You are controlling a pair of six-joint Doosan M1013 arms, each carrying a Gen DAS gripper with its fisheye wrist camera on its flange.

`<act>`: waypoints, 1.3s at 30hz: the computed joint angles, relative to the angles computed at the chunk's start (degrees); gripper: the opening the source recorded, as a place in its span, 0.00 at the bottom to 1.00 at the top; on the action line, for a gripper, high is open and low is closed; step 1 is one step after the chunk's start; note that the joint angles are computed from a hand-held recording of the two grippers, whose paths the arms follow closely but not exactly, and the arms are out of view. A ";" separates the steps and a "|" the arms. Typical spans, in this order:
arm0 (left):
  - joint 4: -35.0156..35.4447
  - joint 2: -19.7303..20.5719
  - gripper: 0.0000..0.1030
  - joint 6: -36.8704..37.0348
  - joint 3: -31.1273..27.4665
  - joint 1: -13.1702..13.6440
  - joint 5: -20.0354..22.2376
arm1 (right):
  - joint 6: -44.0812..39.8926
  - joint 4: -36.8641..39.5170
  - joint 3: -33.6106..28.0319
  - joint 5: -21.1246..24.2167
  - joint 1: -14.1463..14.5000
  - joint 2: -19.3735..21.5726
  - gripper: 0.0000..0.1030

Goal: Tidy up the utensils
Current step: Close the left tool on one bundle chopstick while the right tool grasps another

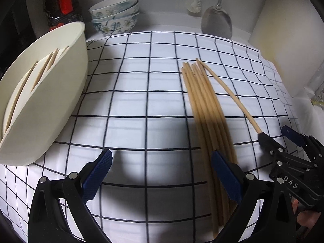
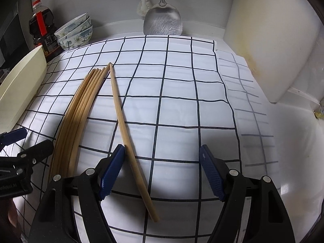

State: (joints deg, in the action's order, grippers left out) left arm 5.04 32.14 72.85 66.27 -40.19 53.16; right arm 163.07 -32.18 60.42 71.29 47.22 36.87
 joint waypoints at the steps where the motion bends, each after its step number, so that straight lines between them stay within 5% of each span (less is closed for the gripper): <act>1: 0.29 0.05 0.94 -0.29 0.01 0.08 0.23 | 0.04 -0.06 -0.06 0.10 0.02 0.02 0.70; 39: 2.05 -0.14 0.95 -1.41 1.17 0.58 -2.27 | -1.04 -0.16 -0.94 1.07 -0.13 0.44 0.70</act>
State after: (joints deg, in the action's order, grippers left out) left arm 7.09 32.01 71.44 67.44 -39.60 50.89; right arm 162.03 -32.34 59.49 72.36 47.09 37.32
